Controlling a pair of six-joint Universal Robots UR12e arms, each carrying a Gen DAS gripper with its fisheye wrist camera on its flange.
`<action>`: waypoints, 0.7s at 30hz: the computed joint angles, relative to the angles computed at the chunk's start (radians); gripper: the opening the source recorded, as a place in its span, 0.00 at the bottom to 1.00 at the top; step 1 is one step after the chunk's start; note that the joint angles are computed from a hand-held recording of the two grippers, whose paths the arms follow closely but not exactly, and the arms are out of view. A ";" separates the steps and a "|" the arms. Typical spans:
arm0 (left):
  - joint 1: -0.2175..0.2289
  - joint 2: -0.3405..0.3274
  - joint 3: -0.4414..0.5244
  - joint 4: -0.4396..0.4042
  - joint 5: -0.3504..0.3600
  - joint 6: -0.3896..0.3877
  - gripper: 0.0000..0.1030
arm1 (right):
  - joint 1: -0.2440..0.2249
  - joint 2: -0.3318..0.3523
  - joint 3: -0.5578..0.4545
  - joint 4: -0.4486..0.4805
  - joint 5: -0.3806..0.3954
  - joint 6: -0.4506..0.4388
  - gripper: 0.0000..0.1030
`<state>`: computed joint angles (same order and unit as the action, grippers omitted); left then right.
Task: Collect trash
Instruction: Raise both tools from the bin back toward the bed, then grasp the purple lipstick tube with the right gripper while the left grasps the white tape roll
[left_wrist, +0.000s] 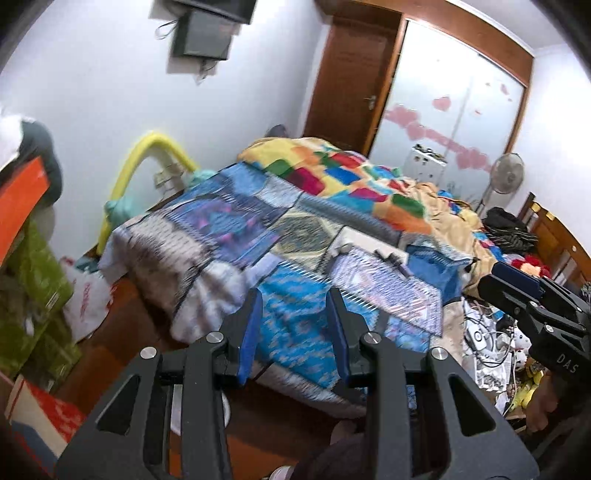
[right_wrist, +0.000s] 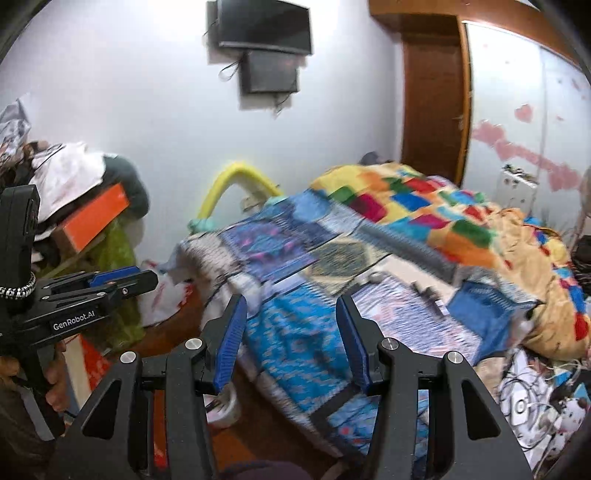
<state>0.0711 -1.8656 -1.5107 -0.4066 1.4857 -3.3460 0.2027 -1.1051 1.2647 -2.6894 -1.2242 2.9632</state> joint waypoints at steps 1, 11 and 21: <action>-0.007 -0.011 0.018 -0.005 -0.001 0.004 0.33 | -0.007 0.001 -0.003 -0.007 -0.004 0.008 0.45; -0.058 -0.143 0.205 -0.082 -0.031 0.053 0.42 | -0.064 0.035 -0.047 -0.035 -0.110 0.091 0.46; -0.086 -0.311 0.428 -0.236 -0.050 0.106 0.42 | -0.107 0.116 -0.141 0.052 -0.172 0.138 0.46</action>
<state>-0.0148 -2.1771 -1.0827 -0.6422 1.4353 -3.2399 0.0958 -0.9890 1.1238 -2.6370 -1.3965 3.1007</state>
